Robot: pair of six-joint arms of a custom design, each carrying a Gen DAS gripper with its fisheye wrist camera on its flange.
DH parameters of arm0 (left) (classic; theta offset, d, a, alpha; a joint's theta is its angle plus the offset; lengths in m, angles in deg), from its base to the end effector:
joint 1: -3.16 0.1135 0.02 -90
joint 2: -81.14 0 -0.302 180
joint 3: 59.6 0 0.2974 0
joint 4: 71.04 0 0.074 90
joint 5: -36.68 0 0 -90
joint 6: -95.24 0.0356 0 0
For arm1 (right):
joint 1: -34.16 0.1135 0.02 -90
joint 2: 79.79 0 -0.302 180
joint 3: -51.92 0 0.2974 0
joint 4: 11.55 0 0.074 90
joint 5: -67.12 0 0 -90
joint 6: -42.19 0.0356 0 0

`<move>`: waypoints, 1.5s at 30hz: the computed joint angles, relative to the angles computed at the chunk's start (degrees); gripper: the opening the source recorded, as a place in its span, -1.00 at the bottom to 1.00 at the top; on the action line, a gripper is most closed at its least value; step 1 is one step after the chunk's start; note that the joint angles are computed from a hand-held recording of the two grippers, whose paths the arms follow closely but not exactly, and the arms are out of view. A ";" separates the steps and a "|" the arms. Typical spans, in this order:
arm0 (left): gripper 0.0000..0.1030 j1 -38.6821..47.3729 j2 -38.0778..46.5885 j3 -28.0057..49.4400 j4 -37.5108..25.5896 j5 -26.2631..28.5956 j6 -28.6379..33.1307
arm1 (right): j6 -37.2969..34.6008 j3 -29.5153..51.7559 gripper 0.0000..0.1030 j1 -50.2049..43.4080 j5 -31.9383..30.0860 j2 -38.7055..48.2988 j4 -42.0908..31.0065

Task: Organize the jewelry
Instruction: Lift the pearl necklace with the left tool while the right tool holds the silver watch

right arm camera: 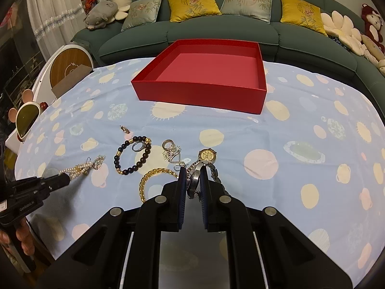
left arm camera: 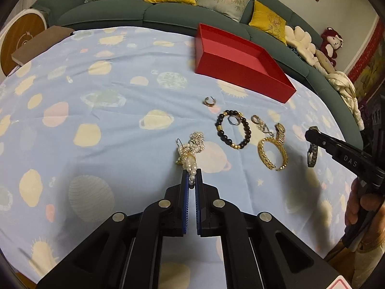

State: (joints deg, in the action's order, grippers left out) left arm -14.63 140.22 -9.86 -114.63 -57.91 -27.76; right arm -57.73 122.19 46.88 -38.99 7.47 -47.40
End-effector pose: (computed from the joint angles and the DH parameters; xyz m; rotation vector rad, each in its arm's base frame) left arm 0.2144 -0.0658 0.2370 -0.3657 2.4842 -0.2701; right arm 0.3444 0.0879 0.2420 -0.6016 2.4050 0.3707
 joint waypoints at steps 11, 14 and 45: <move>-0.96 -7.00 -4.27 -1.15 -1.95 -3.70 -1.55 | -0.72 -0.48 -0.80 0.56 -0.38 -1.14 -0.09; -0.95 -6.89 -7.30 -1.43 -1.28 -2.97 -2.02 | -0.77 -0.51 -0.80 0.53 -0.73 -1.38 -0.31; -0.96 -0.44 -7.39 -0.69 -1.74 -1.76 -1.16 | -0.92 -0.33 -0.80 -0.63 -1.37 -1.88 -0.51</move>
